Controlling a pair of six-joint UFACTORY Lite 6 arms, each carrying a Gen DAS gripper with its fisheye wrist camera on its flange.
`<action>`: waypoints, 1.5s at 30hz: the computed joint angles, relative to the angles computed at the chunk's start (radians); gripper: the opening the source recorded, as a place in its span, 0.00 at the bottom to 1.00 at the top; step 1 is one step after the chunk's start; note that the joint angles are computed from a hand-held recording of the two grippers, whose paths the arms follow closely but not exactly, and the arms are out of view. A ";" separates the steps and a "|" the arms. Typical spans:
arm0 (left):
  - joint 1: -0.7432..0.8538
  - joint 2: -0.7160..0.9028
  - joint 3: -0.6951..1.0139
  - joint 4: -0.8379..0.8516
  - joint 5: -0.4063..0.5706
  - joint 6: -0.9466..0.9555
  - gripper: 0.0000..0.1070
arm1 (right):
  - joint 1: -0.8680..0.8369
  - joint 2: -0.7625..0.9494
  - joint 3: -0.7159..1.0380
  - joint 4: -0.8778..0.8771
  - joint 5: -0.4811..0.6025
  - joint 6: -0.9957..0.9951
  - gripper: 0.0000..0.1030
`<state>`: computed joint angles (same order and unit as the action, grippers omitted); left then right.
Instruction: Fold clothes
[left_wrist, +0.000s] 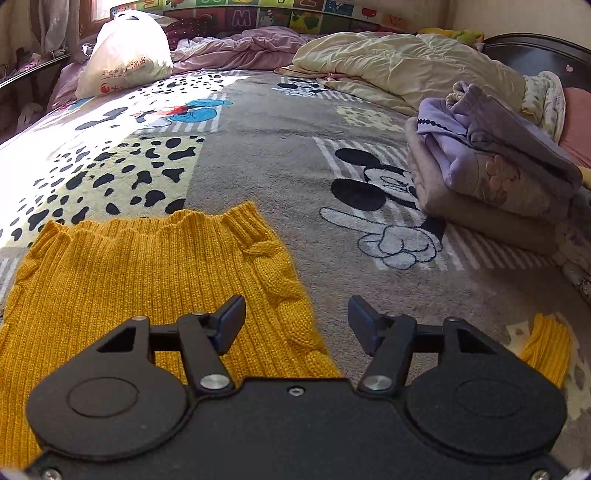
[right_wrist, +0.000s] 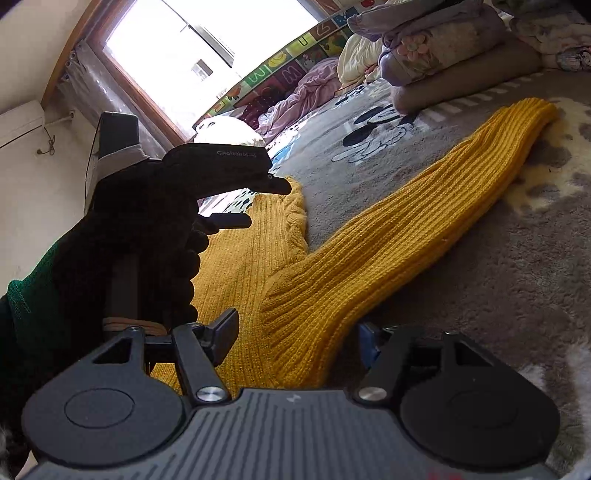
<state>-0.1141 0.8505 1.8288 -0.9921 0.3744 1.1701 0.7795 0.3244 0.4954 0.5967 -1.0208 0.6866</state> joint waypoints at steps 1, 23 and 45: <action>-0.008 0.018 0.027 0.040 0.001 -0.032 0.57 | 0.000 0.000 0.000 -0.001 -0.002 0.001 0.57; 0.087 0.127 0.212 0.024 0.128 0.021 0.06 | 0.109 -0.010 0.050 0.174 -0.061 -0.313 0.22; 0.261 0.220 0.214 -0.302 0.246 0.320 0.06 | 0.232 0.102 0.272 0.204 0.109 -0.670 0.21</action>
<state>0.1464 1.0702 2.0430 -1.2942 0.6200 1.4899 1.0115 0.4268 0.7677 0.8006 -0.9121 0.0162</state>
